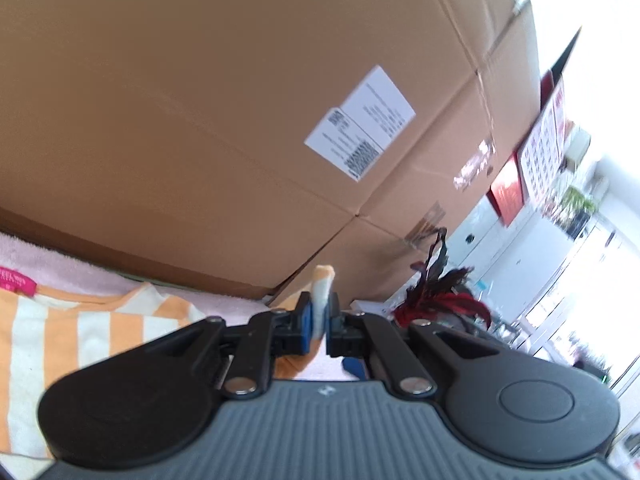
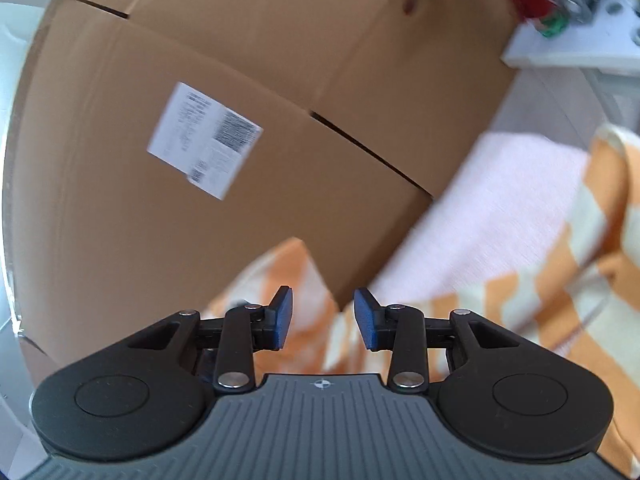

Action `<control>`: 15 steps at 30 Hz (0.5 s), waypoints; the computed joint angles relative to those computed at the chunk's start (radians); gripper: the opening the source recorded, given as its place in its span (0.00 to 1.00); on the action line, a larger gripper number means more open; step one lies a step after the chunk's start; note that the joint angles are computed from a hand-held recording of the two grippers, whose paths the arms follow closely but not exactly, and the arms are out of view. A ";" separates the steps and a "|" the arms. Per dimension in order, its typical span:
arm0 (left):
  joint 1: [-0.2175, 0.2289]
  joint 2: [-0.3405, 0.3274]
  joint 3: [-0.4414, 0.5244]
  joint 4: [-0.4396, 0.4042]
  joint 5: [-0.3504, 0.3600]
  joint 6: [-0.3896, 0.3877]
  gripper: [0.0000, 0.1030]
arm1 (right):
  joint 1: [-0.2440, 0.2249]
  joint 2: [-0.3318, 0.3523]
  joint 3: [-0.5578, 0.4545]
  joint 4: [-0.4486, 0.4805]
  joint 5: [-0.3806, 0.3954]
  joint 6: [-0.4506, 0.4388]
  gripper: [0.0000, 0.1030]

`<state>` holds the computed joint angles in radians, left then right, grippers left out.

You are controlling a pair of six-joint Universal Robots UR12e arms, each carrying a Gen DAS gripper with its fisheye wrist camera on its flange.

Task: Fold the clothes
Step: 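Open the right gripper and bring it toward the cuff in the left gripper, then close the right gripper on the sleeve cuff while the left gripper opens to release it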

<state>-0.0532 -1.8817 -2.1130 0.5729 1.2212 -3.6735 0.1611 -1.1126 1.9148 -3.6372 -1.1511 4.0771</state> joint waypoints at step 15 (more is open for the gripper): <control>-0.065 -0.014 0.008 -0.044 0.086 0.194 0.00 | 0.032 -0.022 -0.080 0.351 0.028 -0.217 0.41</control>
<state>-0.1182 -1.8959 -2.1050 0.5286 1.3068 -3.4797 0.1932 -1.1349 1.8349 -3.2859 -1.1227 3.8604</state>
